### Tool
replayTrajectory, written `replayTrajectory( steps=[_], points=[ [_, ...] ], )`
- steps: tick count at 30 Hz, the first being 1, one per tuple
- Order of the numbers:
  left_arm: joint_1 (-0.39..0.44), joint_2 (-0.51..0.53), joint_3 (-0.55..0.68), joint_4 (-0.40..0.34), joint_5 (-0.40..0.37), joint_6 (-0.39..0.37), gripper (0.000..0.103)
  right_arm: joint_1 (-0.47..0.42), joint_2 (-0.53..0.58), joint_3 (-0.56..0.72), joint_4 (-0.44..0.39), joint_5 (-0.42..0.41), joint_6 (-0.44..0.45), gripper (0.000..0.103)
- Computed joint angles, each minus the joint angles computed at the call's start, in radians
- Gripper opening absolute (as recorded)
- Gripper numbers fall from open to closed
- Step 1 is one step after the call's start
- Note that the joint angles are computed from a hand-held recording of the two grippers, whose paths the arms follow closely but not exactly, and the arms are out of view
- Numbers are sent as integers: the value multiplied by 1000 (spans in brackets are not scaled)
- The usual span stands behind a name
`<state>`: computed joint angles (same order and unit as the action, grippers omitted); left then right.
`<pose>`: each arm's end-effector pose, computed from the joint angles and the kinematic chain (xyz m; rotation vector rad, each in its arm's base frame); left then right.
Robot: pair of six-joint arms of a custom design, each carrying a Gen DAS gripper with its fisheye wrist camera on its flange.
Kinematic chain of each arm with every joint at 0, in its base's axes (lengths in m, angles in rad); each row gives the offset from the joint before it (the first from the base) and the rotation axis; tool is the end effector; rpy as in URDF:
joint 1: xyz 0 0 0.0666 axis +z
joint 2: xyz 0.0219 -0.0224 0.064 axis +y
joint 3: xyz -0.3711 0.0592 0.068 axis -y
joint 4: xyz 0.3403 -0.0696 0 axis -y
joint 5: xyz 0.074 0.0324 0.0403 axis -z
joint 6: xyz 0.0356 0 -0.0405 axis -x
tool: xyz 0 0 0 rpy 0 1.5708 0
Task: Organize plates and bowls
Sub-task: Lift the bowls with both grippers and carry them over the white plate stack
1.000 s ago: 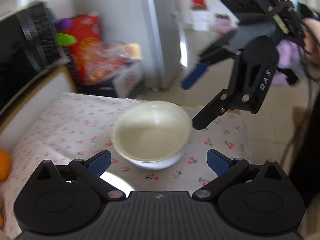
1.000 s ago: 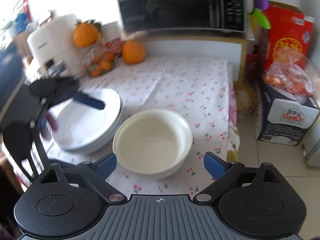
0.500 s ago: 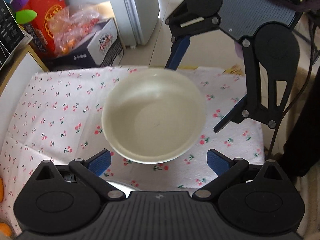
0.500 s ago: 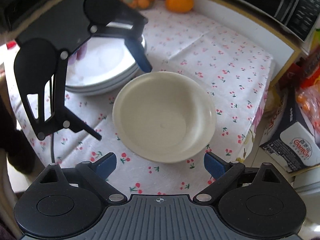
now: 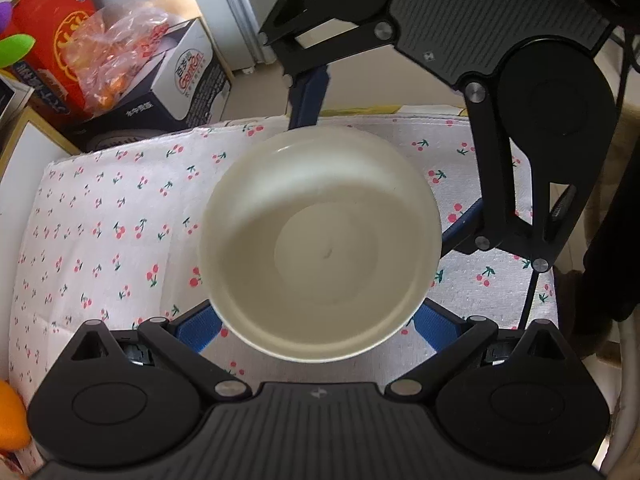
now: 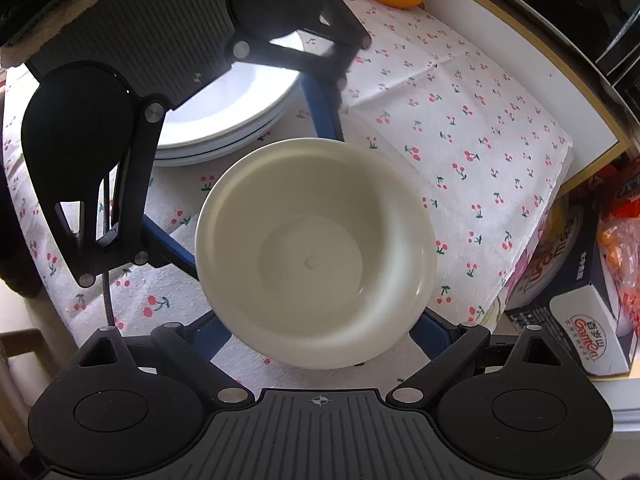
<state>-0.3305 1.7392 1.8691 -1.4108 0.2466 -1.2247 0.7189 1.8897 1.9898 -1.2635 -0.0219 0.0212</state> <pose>0.4883 -0.1772 0.4251 1.9806 1.9402 -0.1348 0.4397 0.3853 0.3950 -1.0031 2.5686 0.2231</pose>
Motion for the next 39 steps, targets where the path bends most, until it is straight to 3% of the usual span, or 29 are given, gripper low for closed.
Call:
replayTrajectory(
  steps=[27, 39],
  points=[
    [16, -22, 10, -5, 37, 13, 98, 4, -36, -20, 51, 5, 10, 95],
    [33, -56, 21, -15, 47, 18, 98, 20, -8, 109, -41, 36, 21, 96]
  ],
)
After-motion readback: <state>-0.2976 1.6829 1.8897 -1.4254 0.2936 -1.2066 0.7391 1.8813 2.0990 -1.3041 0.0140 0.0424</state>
